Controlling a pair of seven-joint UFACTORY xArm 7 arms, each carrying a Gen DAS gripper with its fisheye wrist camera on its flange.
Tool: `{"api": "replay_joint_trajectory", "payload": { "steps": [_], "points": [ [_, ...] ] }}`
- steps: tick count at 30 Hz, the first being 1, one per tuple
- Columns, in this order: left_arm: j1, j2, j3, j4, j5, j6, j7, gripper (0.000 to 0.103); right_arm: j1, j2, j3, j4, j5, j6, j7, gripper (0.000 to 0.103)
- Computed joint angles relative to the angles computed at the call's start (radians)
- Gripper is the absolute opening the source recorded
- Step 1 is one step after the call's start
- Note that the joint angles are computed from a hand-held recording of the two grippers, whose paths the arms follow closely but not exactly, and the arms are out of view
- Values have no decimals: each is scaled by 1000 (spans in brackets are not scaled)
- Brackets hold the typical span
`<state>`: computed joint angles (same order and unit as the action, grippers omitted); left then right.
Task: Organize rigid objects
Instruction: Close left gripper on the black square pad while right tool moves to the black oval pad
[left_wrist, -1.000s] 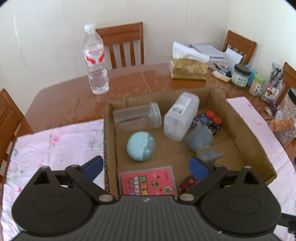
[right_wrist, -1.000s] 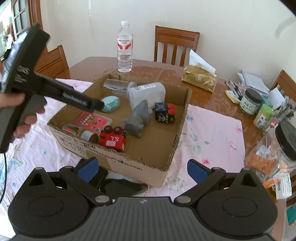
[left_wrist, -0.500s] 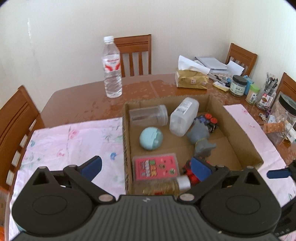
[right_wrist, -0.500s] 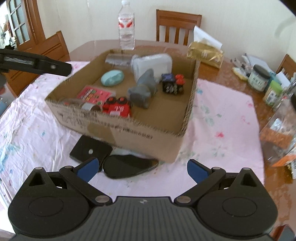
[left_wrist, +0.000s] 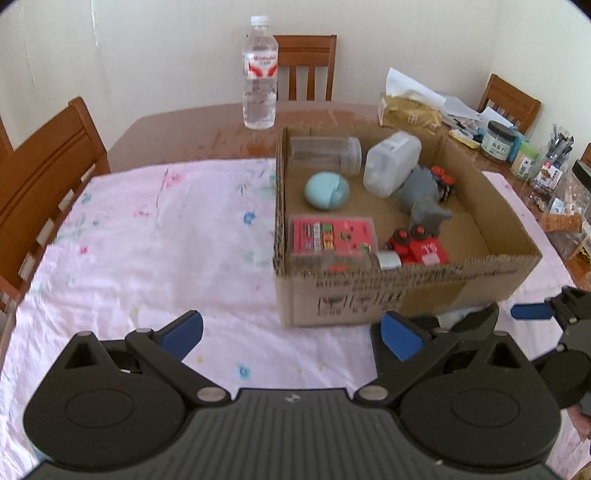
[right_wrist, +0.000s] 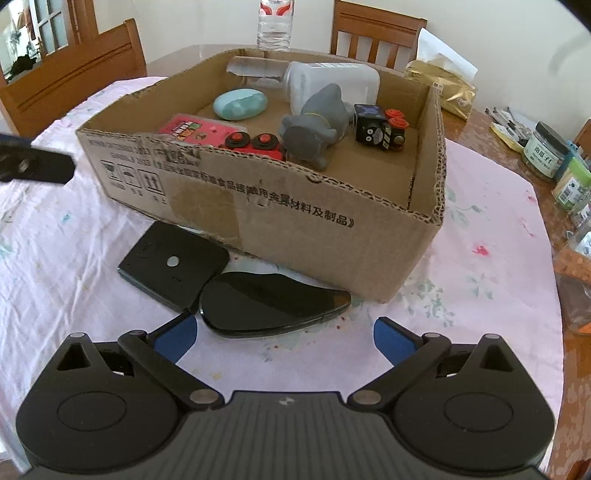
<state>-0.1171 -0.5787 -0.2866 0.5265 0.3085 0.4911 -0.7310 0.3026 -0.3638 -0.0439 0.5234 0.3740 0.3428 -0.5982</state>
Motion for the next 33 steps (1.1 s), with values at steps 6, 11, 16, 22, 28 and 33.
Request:
{"api": "replay_joint_trajectory", "payload": {
  "steps": [6,11,16,22,28,33],
  "points": [
    [-4,8,-12,3,3,11,-12,102,9,30,-5,12,32,-30,-4,103],
    [-15,39,-17,19,7,8,-22,102,-46,60,38,22,-21,-75,106,103],
    [-29,91,-26,45,18,0,-37,102,-72,78,12,38,-50,-71,137,103],
    [-49,175,-46,91,58,2,-83,102,-41,82,-58,45,21,-56,2,103],
    [-81,270,-44,141,94,-3,-134,102,-20,71,-112,60,147,12,-236,103],
    [-109,353,-41,184,165,9,-212,102,-40,65,-113,61,230,40,-367,103]
  ]
}}
